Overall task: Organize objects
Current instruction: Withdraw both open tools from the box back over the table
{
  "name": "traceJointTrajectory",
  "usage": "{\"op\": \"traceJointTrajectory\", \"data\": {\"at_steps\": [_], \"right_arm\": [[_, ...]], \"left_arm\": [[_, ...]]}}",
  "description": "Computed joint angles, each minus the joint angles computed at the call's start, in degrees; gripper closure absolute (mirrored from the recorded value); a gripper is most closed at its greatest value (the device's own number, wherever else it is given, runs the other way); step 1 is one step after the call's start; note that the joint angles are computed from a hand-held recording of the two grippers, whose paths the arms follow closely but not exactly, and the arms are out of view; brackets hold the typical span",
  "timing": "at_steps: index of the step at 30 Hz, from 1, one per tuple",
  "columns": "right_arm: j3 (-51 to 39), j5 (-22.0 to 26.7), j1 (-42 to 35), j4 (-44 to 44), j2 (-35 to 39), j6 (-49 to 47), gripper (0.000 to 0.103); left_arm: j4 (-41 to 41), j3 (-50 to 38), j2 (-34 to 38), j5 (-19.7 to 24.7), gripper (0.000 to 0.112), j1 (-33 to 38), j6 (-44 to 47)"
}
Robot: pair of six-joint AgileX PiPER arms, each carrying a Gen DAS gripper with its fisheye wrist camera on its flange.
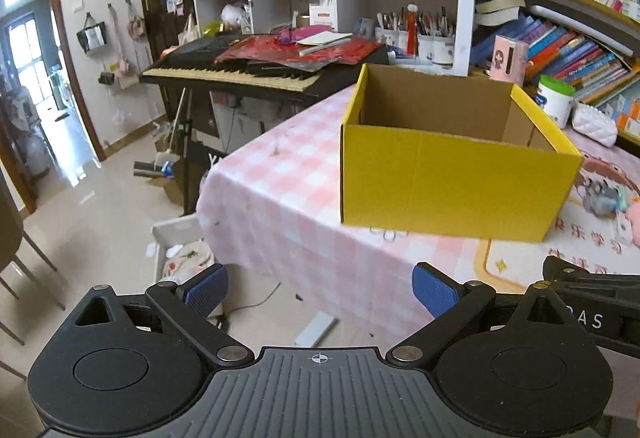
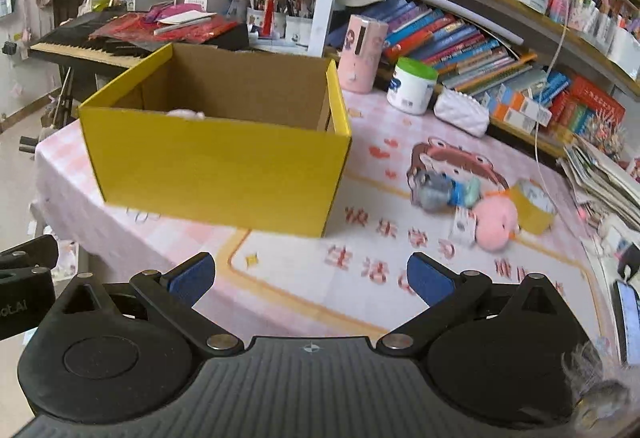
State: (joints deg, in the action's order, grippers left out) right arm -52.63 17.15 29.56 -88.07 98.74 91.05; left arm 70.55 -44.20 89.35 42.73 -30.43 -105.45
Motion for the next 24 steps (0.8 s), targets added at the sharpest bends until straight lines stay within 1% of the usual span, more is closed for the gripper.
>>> {"op": "traceJointTrajectory", "data": {"at_steps": [6,11,17,24], "right_arm": [[5.74,2.53,2.14,-0.15,-3.83,3.38,0.000],[9.44,4.51,3.25,-0.42,-6.45,5.37,0.000],[13.39,6.69,3.38,0.46,-9.22,6.44,0.000],[15.66,8.17,0.33,2.54,-11.04,5.75,0.000]], "left_arm": [[-1.01,3.56,-3.29,1.23,0.012,-3.15,-0.45],[-1.36,5.07,-4.42,1.78,0.012,-5.57,-0.74],[-2.54,4.57,-3.41,0.64,0.012,-8.04,0.98],[-2.00,1.80,-0.76,-1.16,0.012,-10.47,3.05]]}}
